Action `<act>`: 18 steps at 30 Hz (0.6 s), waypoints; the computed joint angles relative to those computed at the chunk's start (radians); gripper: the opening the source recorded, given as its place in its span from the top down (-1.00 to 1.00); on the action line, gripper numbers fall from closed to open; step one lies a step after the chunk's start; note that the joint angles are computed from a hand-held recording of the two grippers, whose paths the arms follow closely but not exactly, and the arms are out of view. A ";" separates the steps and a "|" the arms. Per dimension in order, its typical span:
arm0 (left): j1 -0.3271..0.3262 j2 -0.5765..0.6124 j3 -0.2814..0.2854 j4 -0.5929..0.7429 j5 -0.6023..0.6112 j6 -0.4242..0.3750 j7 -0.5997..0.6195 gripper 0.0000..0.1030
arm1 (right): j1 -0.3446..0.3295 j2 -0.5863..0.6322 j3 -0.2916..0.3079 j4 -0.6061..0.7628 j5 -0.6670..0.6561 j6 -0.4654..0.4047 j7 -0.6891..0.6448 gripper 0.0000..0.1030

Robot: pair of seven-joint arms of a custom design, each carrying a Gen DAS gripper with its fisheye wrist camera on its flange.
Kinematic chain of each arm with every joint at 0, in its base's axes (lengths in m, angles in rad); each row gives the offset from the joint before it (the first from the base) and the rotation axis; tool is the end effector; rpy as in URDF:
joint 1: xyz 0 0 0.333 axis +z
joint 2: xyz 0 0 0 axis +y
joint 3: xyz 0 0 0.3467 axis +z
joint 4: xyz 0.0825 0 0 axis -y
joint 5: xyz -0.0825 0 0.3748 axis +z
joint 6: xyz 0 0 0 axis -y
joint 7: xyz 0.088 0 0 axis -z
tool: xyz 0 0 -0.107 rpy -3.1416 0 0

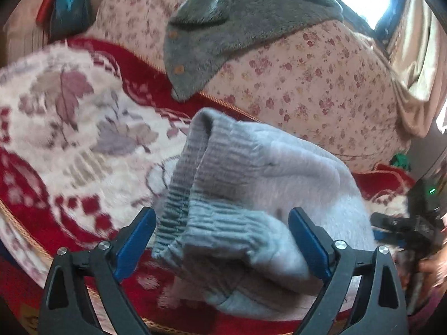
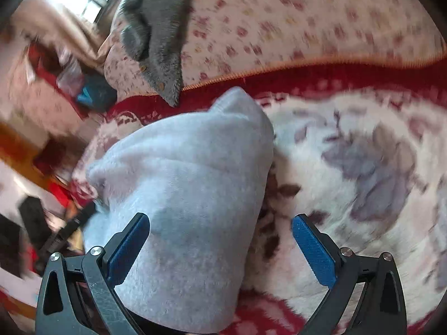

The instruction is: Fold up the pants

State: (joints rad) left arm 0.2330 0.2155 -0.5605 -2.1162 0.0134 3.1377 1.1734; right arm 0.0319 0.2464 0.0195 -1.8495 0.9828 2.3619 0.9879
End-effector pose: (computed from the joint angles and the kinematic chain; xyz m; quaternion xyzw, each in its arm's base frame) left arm 0.5908 -0.1793 0.4639 -0.6819 0.6060 -0.3903 0.1240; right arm 0.6447 0.0427 0.4574 -0.6485 0.6520 0.0854 0.3836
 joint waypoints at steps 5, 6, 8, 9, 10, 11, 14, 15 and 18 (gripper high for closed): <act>0.274 0.099 -0.300 -0.009 -0.074 0.050 0.081 -0.99 | -0.033 0.059 0.021 0.045 0.121 -0.086 -0.044 -1.00; 0.302 0.117 -0.330 -0.008 -0.066 0.056 0.079 -1.00 | -0.040 0.074 0.025 0.059 0.136 -0.112 -0.044 -1.00; 0.340 0.160 -0.374 -0.001 -0.045 0.064 0.069 -1.00 | -0.051 0.107 0.032 0.090 0.148 -0.172 -0.045 -1.00; 0.349 0.179 -0.384 0.006 -0.033 0.062 0.062 -1.00 | -0.057 0.125 0.036 0.107 0.156 -0.204 -0.042 -1.00; 0.358 0.201 -0.394 0.014 -0.020 0.058 0.057 -1.00 | -0.066 0.144 0.042 0.120 0.173 -0.233 -0.040 -1.00; 0.365 0.220 -0.402 0.021 -0.006 0.058 0.051 -1.00 | -0.070 0.157 0.045 0.127 0.183 -0.249 -0.032 -1.00; 0.394 0.286 -0.440 0.035 0.042 0.082 0.044 -1.00 | -0.085 0.196 0.052 0.151 0.197 -0.308 0.009 -1.00; 0.406 0.308 -0.455 0.037 0.062 0.094 0.045 -1.00 | -0.094 0.206 0.056 0.157 0.209 -0.328 0.015 -1.00; 0.435 0.373 -0.492 0.049 0.113 0.105 0.033 -1.00 | -0.099 0.217 0.060 0.170 0.207 -0.350 0.002 -1.00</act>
State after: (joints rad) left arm 0.6685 0.5886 -1.0529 -2.0670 0.1261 3.2425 1.2064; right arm -0.0667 0.4637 0.0793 -1.6791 1.1900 2.0121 0.9904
